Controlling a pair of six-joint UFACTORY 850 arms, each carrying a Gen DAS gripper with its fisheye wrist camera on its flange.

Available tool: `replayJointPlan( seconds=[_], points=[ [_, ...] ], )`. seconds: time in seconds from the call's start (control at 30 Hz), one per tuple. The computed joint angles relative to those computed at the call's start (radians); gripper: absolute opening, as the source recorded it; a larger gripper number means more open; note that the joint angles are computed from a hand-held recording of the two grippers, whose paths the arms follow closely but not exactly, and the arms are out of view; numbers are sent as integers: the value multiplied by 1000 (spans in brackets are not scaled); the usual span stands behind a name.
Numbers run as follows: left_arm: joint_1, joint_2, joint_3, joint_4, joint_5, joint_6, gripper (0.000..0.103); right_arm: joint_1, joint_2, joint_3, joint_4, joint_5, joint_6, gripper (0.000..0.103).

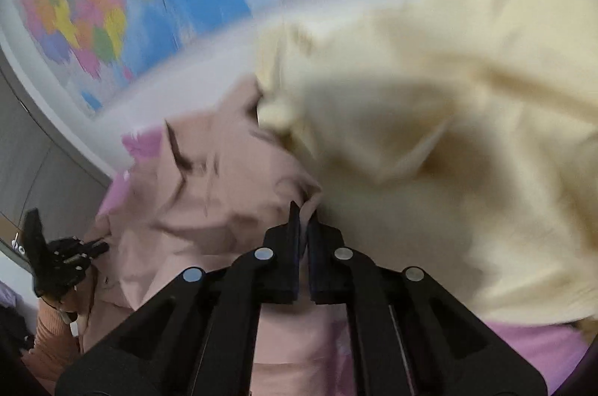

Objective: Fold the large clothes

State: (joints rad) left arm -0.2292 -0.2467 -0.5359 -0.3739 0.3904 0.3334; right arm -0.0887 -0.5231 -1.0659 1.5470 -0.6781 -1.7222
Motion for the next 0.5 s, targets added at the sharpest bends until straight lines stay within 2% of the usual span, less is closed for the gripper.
replayJointPlan(
  seconds=[0.07, 0.17, 0.23, 0.27, 0.33, 0.4, 0.5],
  points=[
    [-1, -14, -19, -140, 32, 118, 7, -43, 25, 15, 68, -28, -12, 2],
    [9, -53, -61, -164, 39, 126, 7, -50, 11, 13, 92, 18, 6, 2],
    [-4, -105, -106, -274, 52, 225, 8, -39, -2, 14, 97, 50, 11, 3],
    [-4, -136, -133, -317, 41, 263, 9, -39, -11, 12, 95, 46, 36, 4],
    [6, -169, -166, -310, -1, 252, 10, -34, -2, 27, 128, 57, 26, 9],
    [4, -186, -176, -353, 13, 288, 14, -34, 51, 88, 249, 65, -105, 16],
    [12, -180, -166, -292, 21, 234, 20, -17, 161, 207, 416, 24, -341, 20]
  ],
)
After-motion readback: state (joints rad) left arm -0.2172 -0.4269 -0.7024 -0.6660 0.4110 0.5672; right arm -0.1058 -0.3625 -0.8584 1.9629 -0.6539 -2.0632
